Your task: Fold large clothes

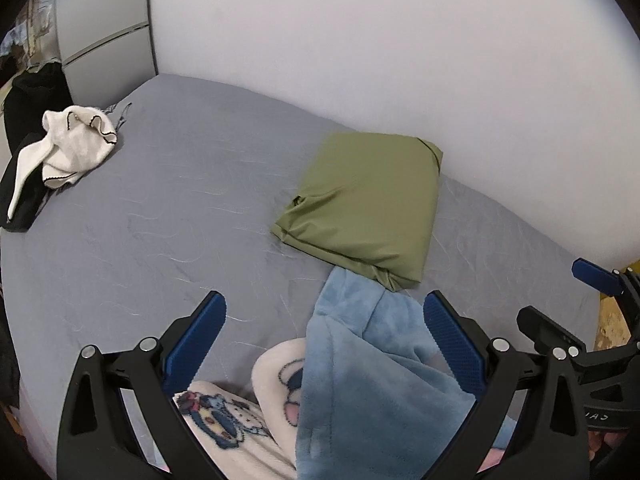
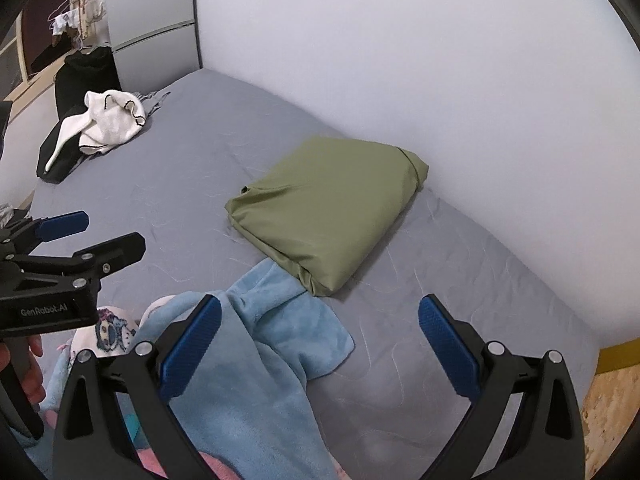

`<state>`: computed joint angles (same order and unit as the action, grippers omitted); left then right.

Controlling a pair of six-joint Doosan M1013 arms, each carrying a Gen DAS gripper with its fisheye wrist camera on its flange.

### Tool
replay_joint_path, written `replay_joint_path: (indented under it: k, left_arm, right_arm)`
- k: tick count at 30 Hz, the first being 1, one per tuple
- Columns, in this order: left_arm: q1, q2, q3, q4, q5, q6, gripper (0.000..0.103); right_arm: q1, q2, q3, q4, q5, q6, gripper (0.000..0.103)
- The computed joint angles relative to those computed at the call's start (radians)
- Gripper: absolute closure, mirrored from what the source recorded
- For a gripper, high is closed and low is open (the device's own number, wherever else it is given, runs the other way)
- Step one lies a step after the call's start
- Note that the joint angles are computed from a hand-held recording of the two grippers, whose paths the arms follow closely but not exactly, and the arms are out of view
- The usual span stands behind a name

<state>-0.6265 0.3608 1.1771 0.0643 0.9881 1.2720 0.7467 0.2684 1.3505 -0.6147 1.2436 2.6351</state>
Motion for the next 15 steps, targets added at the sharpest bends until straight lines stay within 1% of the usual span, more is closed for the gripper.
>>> replay_joint_path:
  k: [8, 13, 15]
  left_arm:
    - [-0.016, 0.02, -0.027, 0.011, 0.019, 0.024, 0.006]
    - [-0.018, 0.04, -0.057, -0.01, 0.03, 0.035, 0.006]
    - [-0.023, 0.047, -0.068, 0.007, 0.038, 0.028, 0.006]
  right_arm:
    - [-0.008, -0.002, 0.007, -0.01, 0.01, 0.016, 0.006]
    - [-0.018, 0.001, 0.004, -0.007, 0.017, 0.01, 0.006]
    - [-0.022, 0.002, 0.003, -0.004, 0.019, 0.006, 0.006]
